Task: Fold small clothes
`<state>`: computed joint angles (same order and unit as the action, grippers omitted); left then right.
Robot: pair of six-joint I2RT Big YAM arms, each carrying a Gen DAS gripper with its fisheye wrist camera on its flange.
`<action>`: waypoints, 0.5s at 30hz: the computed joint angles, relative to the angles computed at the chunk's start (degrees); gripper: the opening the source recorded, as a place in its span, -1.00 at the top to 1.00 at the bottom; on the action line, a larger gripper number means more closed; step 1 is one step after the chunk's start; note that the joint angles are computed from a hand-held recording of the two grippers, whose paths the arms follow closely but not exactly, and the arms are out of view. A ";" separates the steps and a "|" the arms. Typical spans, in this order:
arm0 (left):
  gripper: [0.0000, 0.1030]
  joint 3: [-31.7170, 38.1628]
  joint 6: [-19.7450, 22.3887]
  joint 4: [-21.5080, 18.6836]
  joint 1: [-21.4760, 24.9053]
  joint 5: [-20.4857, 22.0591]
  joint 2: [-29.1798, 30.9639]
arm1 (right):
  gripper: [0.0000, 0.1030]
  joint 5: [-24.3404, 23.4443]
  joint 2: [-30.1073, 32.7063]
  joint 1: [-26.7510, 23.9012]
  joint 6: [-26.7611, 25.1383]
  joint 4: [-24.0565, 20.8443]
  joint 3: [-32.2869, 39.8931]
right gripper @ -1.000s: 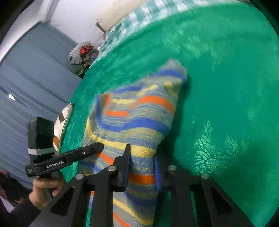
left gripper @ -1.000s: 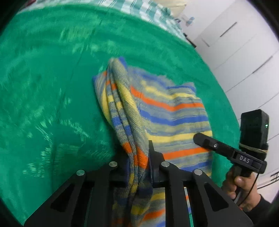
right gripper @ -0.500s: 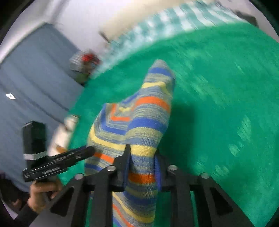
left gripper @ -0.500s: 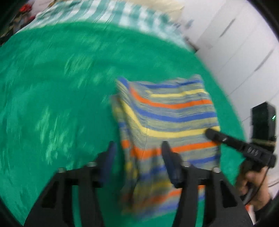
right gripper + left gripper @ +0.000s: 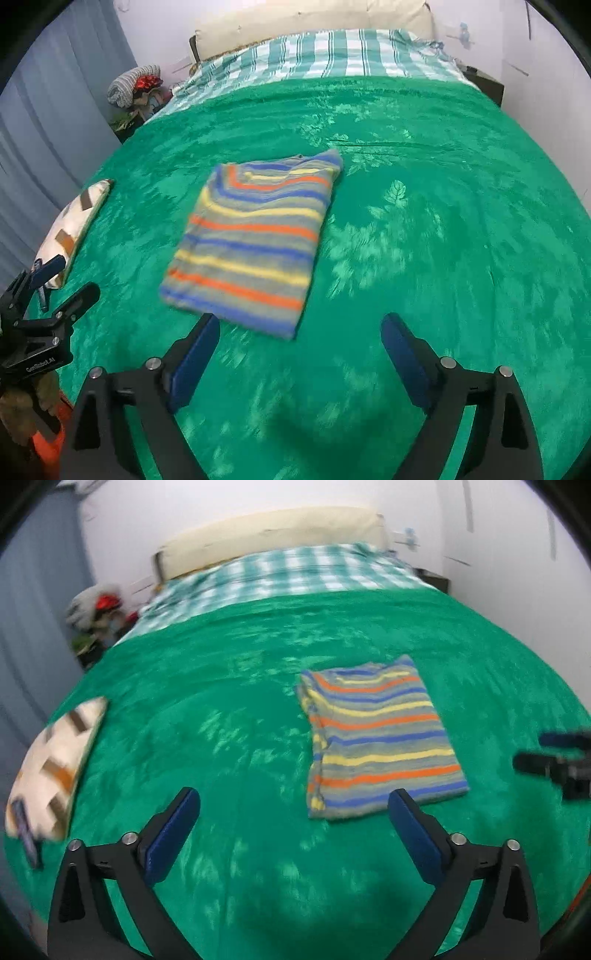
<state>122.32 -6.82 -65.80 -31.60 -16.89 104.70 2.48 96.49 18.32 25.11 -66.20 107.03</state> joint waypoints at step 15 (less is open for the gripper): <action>-0.97 1.17 -12.56 -17.19 -2.76 -0.42 -4.02 | -0.98 11.40 -6.15 9.64 3.13 -9.40 0.02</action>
